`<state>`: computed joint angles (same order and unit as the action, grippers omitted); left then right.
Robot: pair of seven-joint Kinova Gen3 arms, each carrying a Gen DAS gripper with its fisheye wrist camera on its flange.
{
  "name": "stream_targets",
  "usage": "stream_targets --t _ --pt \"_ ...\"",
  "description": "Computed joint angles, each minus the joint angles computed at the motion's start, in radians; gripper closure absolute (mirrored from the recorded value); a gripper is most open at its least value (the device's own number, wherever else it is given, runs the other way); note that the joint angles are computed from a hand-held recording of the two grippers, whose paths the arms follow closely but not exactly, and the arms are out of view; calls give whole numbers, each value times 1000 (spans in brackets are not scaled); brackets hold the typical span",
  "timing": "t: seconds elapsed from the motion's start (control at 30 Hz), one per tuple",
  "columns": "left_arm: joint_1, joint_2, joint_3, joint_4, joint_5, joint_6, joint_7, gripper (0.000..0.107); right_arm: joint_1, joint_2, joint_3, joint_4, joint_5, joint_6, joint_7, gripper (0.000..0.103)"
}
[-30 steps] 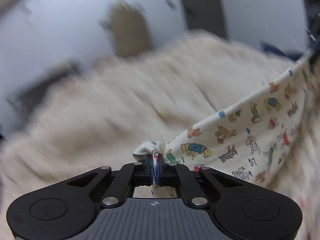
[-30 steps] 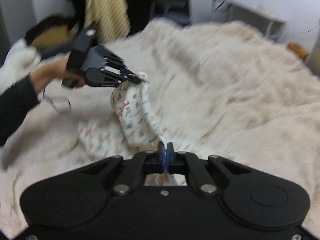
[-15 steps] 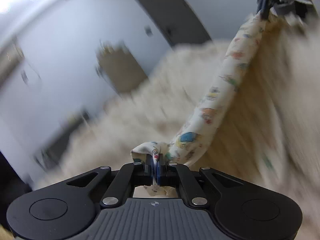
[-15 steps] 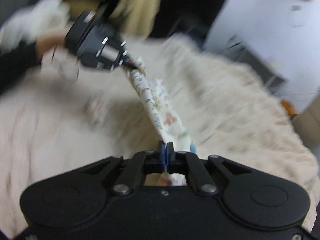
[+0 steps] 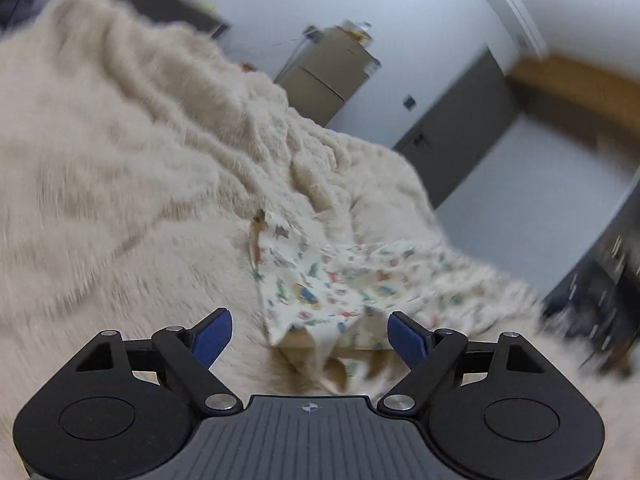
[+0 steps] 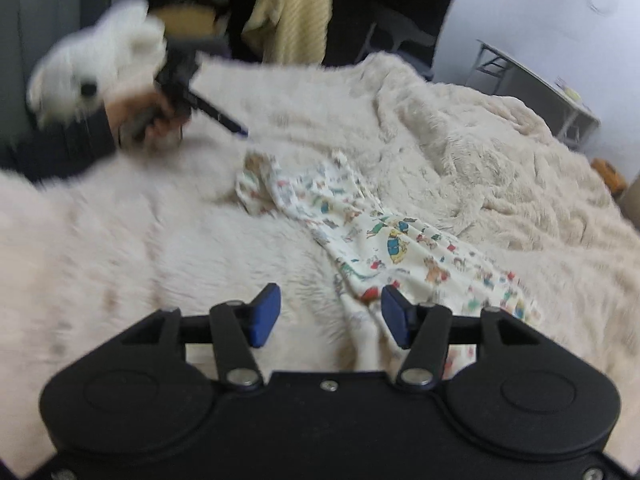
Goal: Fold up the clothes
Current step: 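Open both grippers and lay the garment on the blanket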
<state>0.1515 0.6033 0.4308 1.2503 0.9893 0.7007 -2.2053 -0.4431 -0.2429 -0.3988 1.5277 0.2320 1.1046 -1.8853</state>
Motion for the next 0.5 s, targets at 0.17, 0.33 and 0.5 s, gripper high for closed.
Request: stream_targets --t 0.17,0.33,0.5 --pt "176 -39 -142 -27 -145 -70 -12 25 59 -150 -23 151 -19 -111 -111 47" --pt "407 -71 -282 -28 -348 -251 -140 25 125 -230 -42 242 -66 -179 -140 47" --pt "639 -29 -466 -82 -552 -306 -269 43 205 -281 -93 268 -59 -160 -170 46"
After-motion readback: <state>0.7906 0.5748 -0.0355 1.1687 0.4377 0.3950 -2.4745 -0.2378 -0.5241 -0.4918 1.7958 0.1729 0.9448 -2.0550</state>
